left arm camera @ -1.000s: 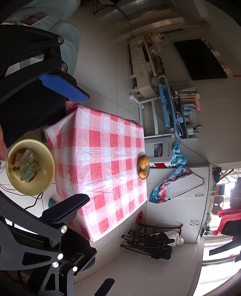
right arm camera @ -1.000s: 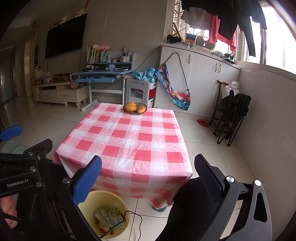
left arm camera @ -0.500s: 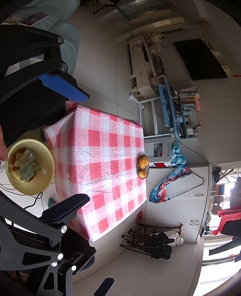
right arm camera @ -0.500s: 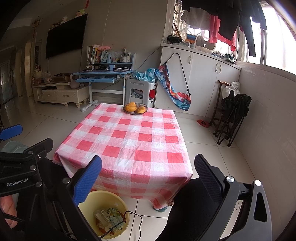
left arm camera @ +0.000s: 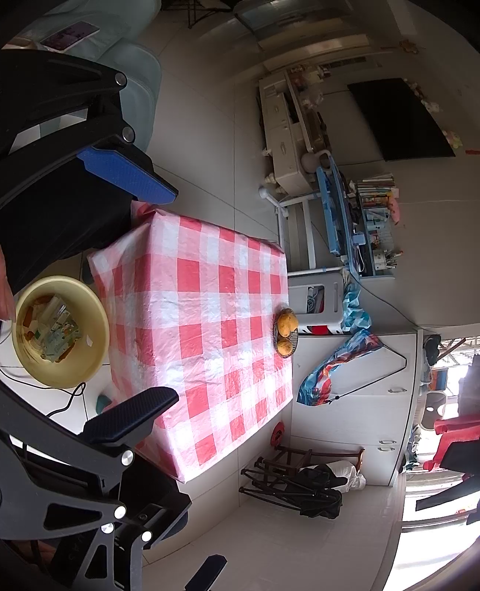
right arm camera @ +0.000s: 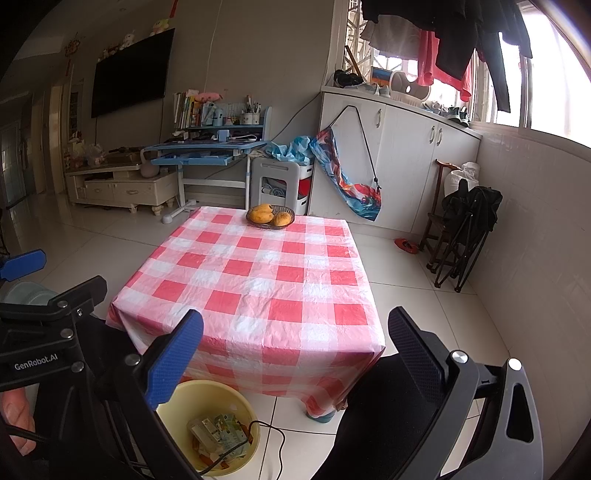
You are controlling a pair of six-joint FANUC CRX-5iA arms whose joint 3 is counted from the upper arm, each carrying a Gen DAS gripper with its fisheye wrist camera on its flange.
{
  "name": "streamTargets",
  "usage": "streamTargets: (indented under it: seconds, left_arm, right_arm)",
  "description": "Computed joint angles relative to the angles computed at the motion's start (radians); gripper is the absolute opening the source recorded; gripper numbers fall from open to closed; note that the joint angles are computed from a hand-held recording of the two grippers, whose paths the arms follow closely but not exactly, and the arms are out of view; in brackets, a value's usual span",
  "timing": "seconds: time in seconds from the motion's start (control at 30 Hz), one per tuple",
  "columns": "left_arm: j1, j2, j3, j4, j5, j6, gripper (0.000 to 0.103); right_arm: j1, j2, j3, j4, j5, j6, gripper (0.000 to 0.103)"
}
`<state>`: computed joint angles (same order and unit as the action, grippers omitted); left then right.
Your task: Collect trash
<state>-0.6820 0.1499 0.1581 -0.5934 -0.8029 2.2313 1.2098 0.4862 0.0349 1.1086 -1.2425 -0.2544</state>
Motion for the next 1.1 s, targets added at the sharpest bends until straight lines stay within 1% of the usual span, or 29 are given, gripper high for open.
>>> streamTargets:
  seconds: [0.07,0.3,0.87,0.93,1.07,1.1]
  left_arm:
    - [-0.002,0.001,0.001,-0.003,-0.002,0.002,0.096]
    - [-0.001,0.001,0.004,-0.001,-0.006,0.006,0.096]
    - [0.000,-0.001,0.003,-0.004,-0.007,0.004,0.096]
    - [-0.004,-0.005,-0.003,-0.019,0.000,0.013,0.096]
    - [0.008,-0.018,-0.027,-0.006,0.031,0.009,0.096]
    - [0.004,-0.023,-0.029,-0.026,0.028,0.031,0.096]
  right_arm:
    - [-0.001,-0.010,-0.013,0.001,0.003,0.000,0.096]
    - [-0.008,0.011,0.017,-0.001,0.007,0.022,0.096]
    - [-0.008,0.011,0.017,-0.001,0.007,0.023,0.096]
    - [-0.008,0.017,0.025,-0.003,0.007,0.026,0.096]
    - [-0.009,0.014,0.022,-0.002,0.009,0.023,0.096]
    - [-0.008,0.018,0.027,-0.004,0.004,0.027,0.096]
